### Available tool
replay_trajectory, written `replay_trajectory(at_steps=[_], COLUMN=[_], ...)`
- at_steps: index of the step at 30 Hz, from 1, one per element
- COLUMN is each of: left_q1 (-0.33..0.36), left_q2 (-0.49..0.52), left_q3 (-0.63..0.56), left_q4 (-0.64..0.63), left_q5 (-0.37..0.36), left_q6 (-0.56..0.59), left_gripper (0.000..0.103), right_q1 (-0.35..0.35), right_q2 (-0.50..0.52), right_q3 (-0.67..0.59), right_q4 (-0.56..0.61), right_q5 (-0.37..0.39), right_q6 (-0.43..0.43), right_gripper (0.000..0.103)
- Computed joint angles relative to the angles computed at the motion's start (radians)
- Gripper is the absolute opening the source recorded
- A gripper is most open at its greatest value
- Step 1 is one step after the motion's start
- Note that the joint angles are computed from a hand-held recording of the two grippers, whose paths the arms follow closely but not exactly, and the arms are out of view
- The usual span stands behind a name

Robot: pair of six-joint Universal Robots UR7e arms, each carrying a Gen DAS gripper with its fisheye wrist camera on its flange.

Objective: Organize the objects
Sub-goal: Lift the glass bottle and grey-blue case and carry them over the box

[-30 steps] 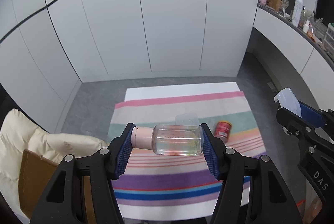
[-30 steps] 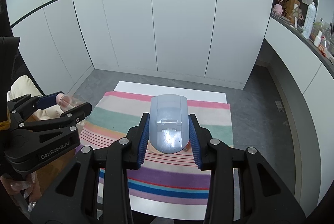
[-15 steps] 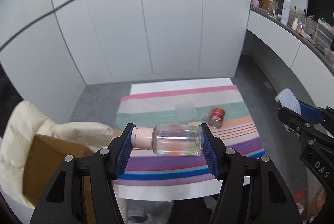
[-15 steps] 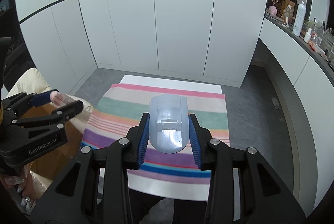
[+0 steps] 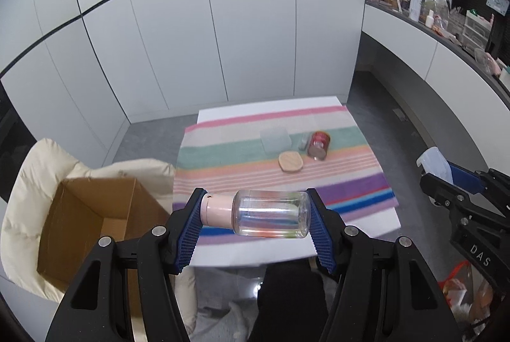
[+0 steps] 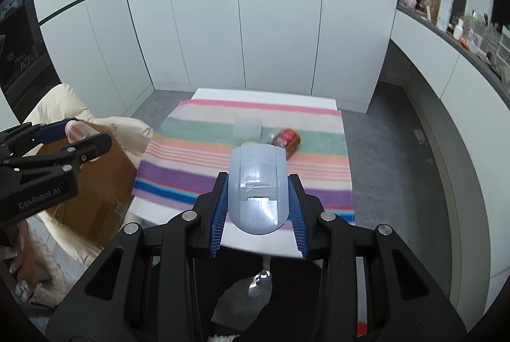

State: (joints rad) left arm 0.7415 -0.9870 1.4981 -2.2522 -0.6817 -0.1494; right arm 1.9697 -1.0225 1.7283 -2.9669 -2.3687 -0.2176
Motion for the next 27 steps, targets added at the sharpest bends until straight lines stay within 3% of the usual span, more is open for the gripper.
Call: replay_trajectory(at_steps=[4, 13, 27], left_q1=[-0.001, 0.012, 0.064], left_q2=[-0.036, -0.044, -0.083], left_q3=[0.043, 0.043, 0.039], left_q4=[0.007, 0.013, 0.073], left_q5=[-0.013, -0.021, 0.006], left_q6=[-0.017, -0.015, -0.08], left_gripper=[0.062, 0.062, 0.062], right_q1=[-0.001, -0.006, 0.016], right_q2=[-0.037, -0.055, 0.021], right_q3=[0.072, 0.117, 0.029], right_q4=[0.005, 0.005, 0.073], right_q5=[-0.006, -0.028, -0.029], right_q6=[0.064, 0.11, 0.089], right_gripper=[0.038, 0.037, 0.037])
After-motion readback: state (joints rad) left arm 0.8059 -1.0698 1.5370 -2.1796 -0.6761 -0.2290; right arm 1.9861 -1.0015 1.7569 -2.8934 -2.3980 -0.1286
